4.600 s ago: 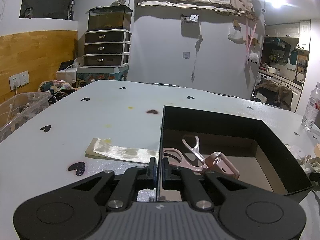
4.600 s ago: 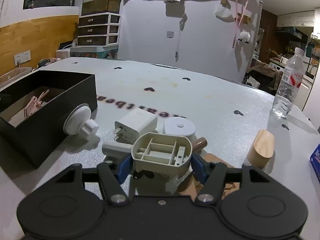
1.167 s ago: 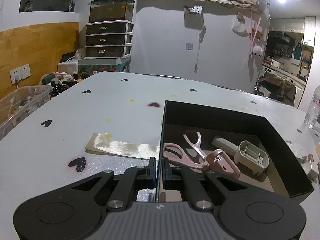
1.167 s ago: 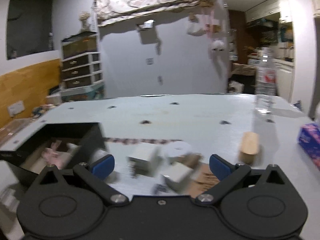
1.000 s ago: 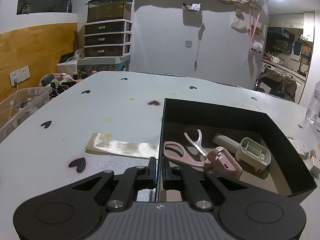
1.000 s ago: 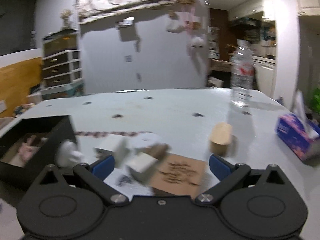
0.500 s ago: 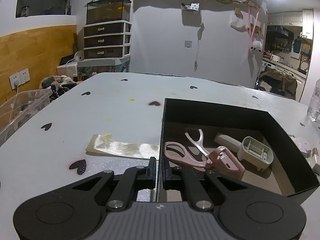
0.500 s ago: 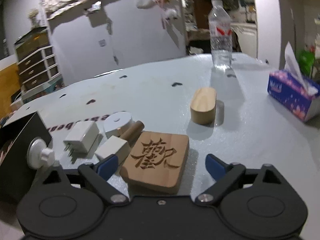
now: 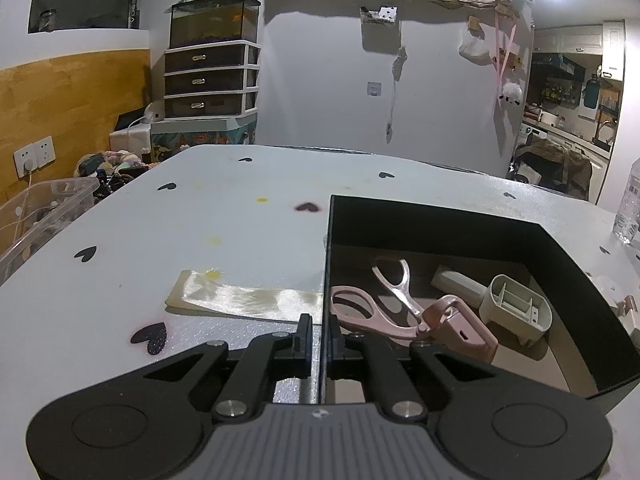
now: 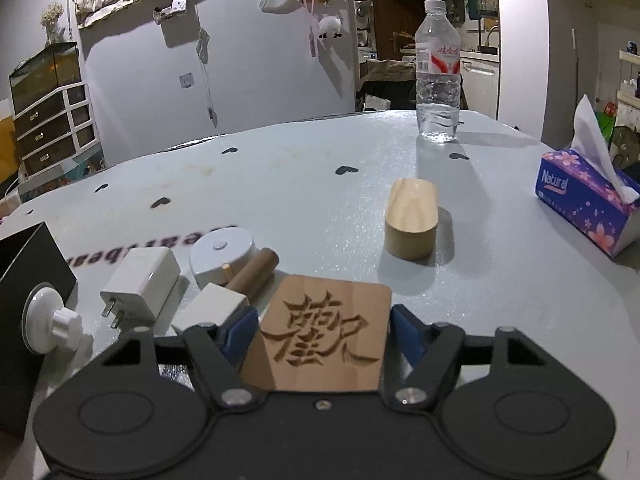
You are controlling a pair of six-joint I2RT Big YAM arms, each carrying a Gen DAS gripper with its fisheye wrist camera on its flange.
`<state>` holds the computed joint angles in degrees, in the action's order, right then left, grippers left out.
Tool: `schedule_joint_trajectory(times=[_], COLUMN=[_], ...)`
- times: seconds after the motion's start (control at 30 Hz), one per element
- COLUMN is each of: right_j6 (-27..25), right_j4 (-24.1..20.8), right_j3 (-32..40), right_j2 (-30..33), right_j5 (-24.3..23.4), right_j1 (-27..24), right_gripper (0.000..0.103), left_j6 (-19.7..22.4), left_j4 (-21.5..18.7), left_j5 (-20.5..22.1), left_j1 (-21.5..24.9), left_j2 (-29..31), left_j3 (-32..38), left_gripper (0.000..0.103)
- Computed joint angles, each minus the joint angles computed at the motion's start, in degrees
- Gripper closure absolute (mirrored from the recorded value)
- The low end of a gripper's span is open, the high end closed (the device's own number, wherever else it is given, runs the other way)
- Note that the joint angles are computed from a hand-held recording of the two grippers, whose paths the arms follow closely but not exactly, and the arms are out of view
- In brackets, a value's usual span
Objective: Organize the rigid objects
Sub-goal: 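Lift the wooden block with the right gripper and carry it over the box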
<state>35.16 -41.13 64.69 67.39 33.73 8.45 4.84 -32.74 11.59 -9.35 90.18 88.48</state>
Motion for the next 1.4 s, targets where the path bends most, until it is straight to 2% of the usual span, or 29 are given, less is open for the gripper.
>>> schedule_joint_trajectory(times=[0.27, 0.5, 0.7, 0.8, 0.9, 0.97, 1.07, 1.13, 1.23, 1.3, 1.4], right_j6=[-0.11, -0.18, -5.55, -10.88, -17.54, -22.08, -28.48, -33.27, -40.18, -43.53, -47.03], right_j4=[-0.03, -0.44, 1.55, 3.53, 4.69, 3.67, -1.69, -6.78, -18.93, -29.68, -43.46], right_j3=[-0.08, 0.15, 2.37, 4.30, 7.57, 11.13, 18.88, 24.81, 36.92, 47.33, 60.74], right_j2=[-0.14, -1.25, -2.80, -2.54, -0.84, 1.65, 7.37, 11.83, 20.43, 27.50, 36.36], right_j5=[0.01, -2.10, -3.51, -8.87, -20.29, -28.41, -39.34, -44.11, -51.58, -56.61, -59.04], right_j1=[-0.03, 0.04, 1.56, 2.13, 1.59, 1.04, 0.40, 0.74, 0.71, 0.56, 1.21], right_gripper=[0.030, 0.033, 0.034, 0.034, 0.034, 0.034, 0.034, 0.034, 0.034, 0.034, 0.034], left_j6=[-0.38, -0.56, -0.47, -1.02, -1.20, -1.04, -0.64, -0.23, 0.15, -0.07, -0.22], left_j4=[-0.14, -2.59, -3.73, -4.92, -6.21, -7.13, -7.92, -8.23, -8.51, -8.72, -8.99], left_j5=[-0.04, -0.30, -0.62, -0.37, 0.57, 0.90, 0.57, 0.06, -0.20, 0.06, 0.33], left_j1=[-0.12, -0.24, -0.47, -0.36, 0.02, 0.15, 0.04, -0.15, -0.23, -0.11, -0.03], left_j2=[0.18, 0.78, 0.74, 0.94, 1.20, 1.38, 1.46, 1.50, 1.56, 1.62, 1.78], left_j3=[0.19, 1.65, 2.01, 2.64, 3.34, 3.88, 4.30, 4.47, 4.63, 4.77, 5.06], left_gripper=[0.098, 0.098, 0.098, 0.098, 0.098, 0.098, 0.098, 0.097, 0.097, 0.097, 0.097])
